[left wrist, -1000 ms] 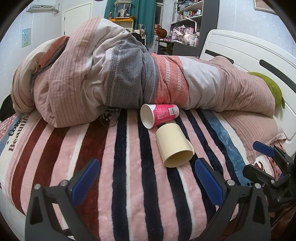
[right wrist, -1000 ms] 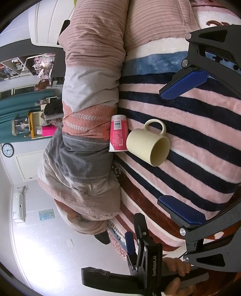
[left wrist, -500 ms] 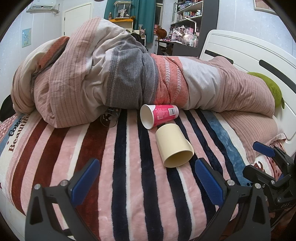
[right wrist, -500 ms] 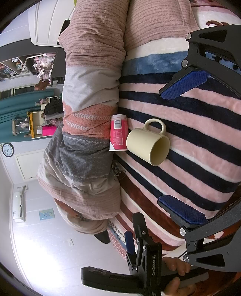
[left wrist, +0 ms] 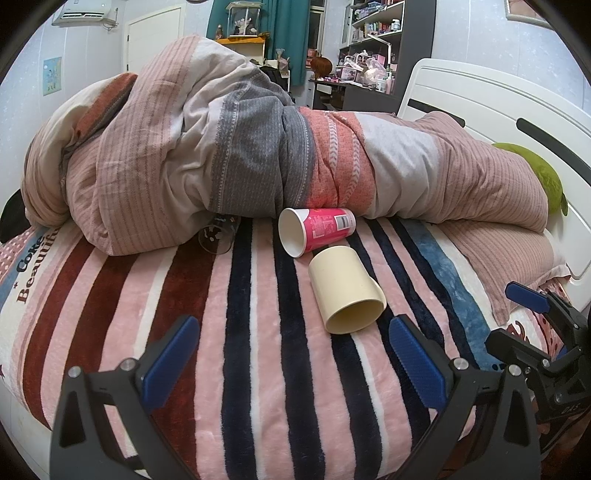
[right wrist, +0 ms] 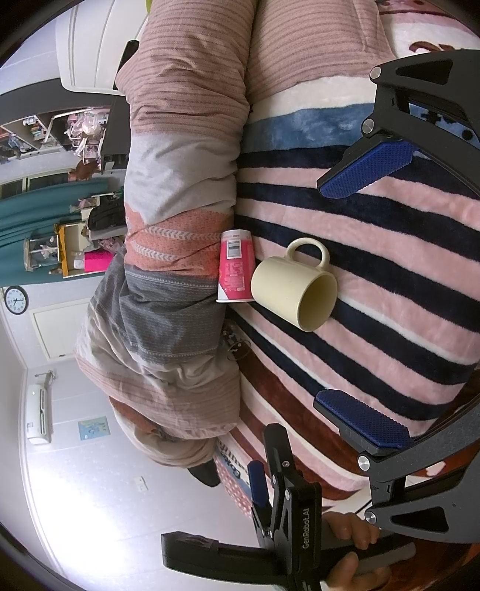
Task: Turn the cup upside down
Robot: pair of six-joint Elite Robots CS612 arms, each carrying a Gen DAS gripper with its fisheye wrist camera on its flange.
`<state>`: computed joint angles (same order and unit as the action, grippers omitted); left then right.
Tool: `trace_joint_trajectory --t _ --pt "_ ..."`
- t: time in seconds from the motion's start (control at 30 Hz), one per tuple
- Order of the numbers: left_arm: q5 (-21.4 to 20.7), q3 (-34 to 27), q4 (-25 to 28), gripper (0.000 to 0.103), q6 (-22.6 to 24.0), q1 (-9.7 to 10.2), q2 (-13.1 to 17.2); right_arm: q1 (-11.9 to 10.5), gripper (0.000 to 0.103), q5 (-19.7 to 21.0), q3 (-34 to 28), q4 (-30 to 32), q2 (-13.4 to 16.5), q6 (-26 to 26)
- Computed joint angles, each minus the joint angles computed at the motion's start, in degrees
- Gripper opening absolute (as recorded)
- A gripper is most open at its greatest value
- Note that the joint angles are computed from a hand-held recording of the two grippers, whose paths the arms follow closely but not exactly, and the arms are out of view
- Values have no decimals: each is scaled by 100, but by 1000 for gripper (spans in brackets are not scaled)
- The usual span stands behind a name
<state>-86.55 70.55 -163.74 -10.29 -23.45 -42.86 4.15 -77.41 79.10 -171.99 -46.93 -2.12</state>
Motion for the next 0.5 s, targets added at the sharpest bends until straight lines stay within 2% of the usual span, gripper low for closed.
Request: trace_joint_trajectory --t 0.5 --pt "-35 -7 -39 102 8 3 4 -5 103 43 12 37 -7 21"
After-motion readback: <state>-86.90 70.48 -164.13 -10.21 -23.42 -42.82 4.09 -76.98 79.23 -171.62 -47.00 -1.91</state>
